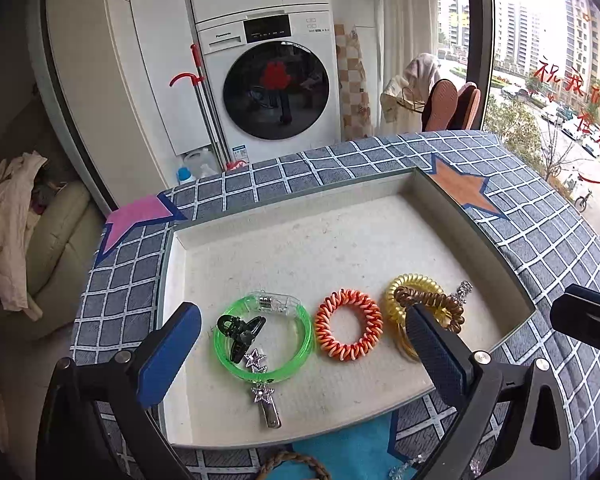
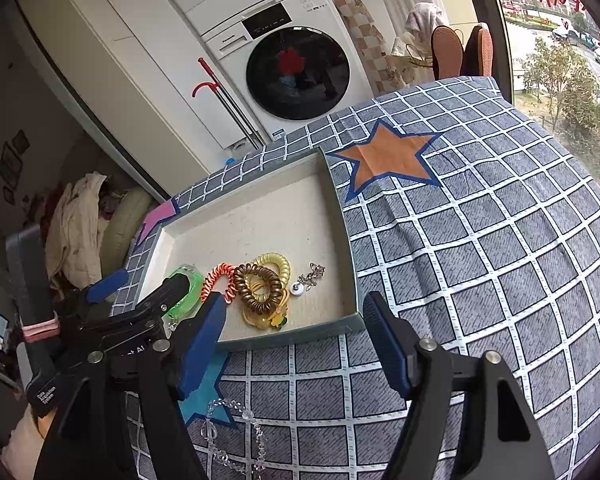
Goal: Organize jewelry
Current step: 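Move both tools back toward the braided and bead bracelets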
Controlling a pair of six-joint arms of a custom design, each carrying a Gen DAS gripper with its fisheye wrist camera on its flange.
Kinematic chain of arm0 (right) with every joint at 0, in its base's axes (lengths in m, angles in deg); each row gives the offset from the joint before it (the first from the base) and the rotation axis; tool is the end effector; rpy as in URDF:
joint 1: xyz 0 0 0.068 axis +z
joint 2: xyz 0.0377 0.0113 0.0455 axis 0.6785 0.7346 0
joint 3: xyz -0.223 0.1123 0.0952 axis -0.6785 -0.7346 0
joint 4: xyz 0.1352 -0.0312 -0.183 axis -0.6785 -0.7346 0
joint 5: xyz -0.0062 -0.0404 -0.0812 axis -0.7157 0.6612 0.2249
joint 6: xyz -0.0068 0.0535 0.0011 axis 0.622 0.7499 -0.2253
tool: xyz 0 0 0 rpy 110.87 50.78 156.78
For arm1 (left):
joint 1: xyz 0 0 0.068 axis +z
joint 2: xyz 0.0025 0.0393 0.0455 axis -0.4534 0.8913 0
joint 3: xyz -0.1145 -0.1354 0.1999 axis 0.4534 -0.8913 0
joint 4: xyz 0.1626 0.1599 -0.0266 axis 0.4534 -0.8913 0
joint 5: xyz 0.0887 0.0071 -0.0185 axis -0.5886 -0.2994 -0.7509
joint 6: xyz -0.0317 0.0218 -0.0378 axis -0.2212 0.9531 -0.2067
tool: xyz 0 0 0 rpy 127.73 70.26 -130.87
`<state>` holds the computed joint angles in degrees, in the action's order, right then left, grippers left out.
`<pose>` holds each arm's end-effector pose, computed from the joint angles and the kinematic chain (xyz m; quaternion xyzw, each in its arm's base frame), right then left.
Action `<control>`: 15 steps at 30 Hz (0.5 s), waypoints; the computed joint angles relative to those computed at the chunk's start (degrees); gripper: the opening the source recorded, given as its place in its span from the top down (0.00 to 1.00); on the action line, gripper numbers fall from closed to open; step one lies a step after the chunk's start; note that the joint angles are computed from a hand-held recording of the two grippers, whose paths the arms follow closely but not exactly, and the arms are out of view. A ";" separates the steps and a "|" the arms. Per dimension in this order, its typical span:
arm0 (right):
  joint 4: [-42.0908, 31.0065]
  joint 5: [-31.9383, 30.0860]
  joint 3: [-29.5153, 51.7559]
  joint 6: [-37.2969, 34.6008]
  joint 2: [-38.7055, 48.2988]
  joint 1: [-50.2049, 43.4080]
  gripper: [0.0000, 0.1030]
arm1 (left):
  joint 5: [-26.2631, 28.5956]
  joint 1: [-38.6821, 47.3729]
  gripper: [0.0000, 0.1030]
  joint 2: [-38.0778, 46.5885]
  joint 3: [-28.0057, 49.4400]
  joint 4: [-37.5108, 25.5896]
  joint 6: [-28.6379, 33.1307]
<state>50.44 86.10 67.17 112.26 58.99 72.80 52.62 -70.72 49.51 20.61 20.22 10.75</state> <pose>0.1771 0.0958 0.1280 0.1609 0.9050 0.1789 0.3508 0.2338 -0.2077 0.1567 0.1887 0.9090 -0.0237 0.3709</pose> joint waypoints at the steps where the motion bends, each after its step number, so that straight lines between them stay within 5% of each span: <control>1: -0.35 0.42 -0.38 0.41 -1.04 0.62 0.19 | -0.44 -0.12 0.00 -1.16 -0.89 0.24 -0.03; 15: -12.58 17.06 -2.94 10.44 -14.36 20.46 0.14 | 2.26 2.73 0.00 -22.20 -19.00 -2.61 -2.78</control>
